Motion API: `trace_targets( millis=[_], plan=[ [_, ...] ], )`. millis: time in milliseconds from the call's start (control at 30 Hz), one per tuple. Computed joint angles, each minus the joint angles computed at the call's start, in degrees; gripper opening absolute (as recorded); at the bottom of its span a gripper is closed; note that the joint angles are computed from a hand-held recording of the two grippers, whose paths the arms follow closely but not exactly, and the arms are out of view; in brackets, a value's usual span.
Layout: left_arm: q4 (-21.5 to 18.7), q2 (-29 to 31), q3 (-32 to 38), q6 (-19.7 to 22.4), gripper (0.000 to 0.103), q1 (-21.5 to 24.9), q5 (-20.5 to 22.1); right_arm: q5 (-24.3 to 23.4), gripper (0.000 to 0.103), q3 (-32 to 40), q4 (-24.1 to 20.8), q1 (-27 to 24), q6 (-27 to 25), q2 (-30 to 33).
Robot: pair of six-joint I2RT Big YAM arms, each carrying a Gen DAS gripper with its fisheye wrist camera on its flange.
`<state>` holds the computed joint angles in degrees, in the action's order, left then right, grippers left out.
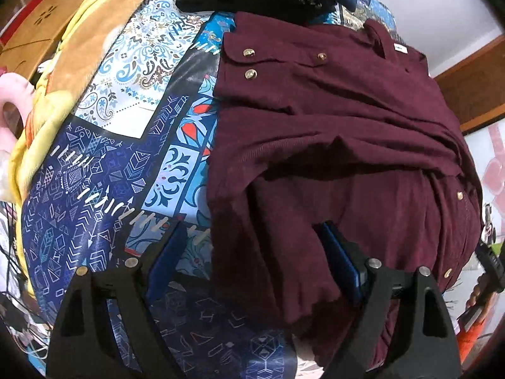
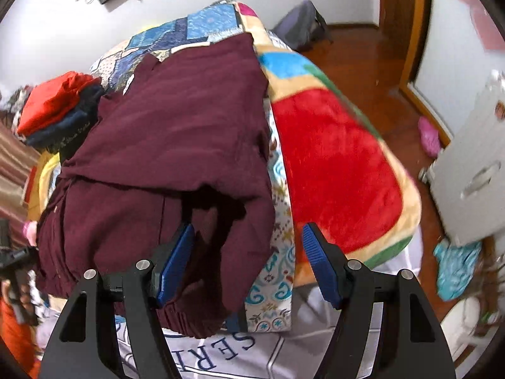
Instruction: Fold large clothes
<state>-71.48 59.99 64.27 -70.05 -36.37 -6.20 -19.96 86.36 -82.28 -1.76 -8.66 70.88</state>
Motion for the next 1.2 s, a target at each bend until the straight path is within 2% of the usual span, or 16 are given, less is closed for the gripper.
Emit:
trace_targets(
  millis=[100, 133, 167, 200, 233, 267, 333, 367, 400, 467, 533, 700, 800, 933, 1100, 1200],
  plan=[
    [0.59, 0.07, 0.16, -0.81, 0.083, -0.67, -0.66, -1.16, 0.067, -0.39, 0.95, -0.01, 0.77, -0.51],
    [1.04, 0.14, 0.35, -1.09, 0.077, -1.12, -1.28, -1.14, 0.067, -0.81, 1.53, 0.09, 0.95, -0.84],
    [1.61, 0.1, 0.37, -0.89, 0.064, -1.16, -1.31, -0.84, 0.062, -0.92, 2.48, 0.3, 1.81, -1.16],
    [1.97, 0.31, 0.7, -0.59, 0.059, -1.3, -1.37, -0.81, 0.048, -0.87, 2.94, 0.48, 2.3, -1.23],
    [1.33, 0.81, 1.48, -0.24, 0.051, -1.68, -2.42, -1.13, 0.038, -0.57, 2.67, 0.54, 2.2, -0.93],
    [0.64, 1.25, 2.2, 0.46, 0.037, -2.03, -3.65, -1.72, 0.023, 0.03, 1.85, 0.58, 2.14, -0.36],
    [-1.02, 2.18, 3.86, 2.4, 0.019, -2.61, -5.56, -3.14, 0.015, 0.42, 1.74, 0.4, 2.22, -0.08],
    [-0.99, 2.36, 4.69, 3.08, 0.015, -2.77, -6.24, -3.81, 0.01, 0.87, 1.68, 0.41, 2.02, 0.1],
    [-1.03, 2.39, 5.09, 3.46, 0.012, -2.56, -6.61, -4.45, 0.01, 1.23, 2.16, 0.34, 2.45, 0.06],
    [-1.73, 2.49, 7.06, 3.78, 0.01, -2.31, -9.03, -7.86, 0.009, 2.75, 2.76, -0.04, 3.2, 0.53],
    [-0.36, 1.92, 8.69, 4.31, 0.008, -1.1, -10.43, -9.18, 0.007, 4.97, 3.0, 0.34, 3.48, 1.49],
    [3.7, 2.54, 13.15, 8.08, 0.006, 3.09, -10.36, -11.27, 0.007, 12.72, 4.22, 3.39, 4.23, 6.2],
    [6.88, 3.94, 15.2, 10.88, 0.006, 6.87, -8.5, -10.1, 0.006, 18.27, 5.66, 5.57, 5.48, 10.56],
    [7.68, 7.34, 17.86, 14.51, 0.006, 12.31, -8.91, -7.03, 0.006, 24.14, 7.84, 7.8, 7.67, 16.3],
    [10.55, 11.7, 16.88, 15.9, 0.006, 19.42, -4.7, -0.96, 0.006, 30.89, 8.45, 9.65, 10.03, 24.5],
    [11.18, 15.94, 16.13, 15.65, 0.006, 22.31, -2.74, 1.67, 0.006, 34.55, 7.0, 10.04, 11.38, 29.35]
  ],
)
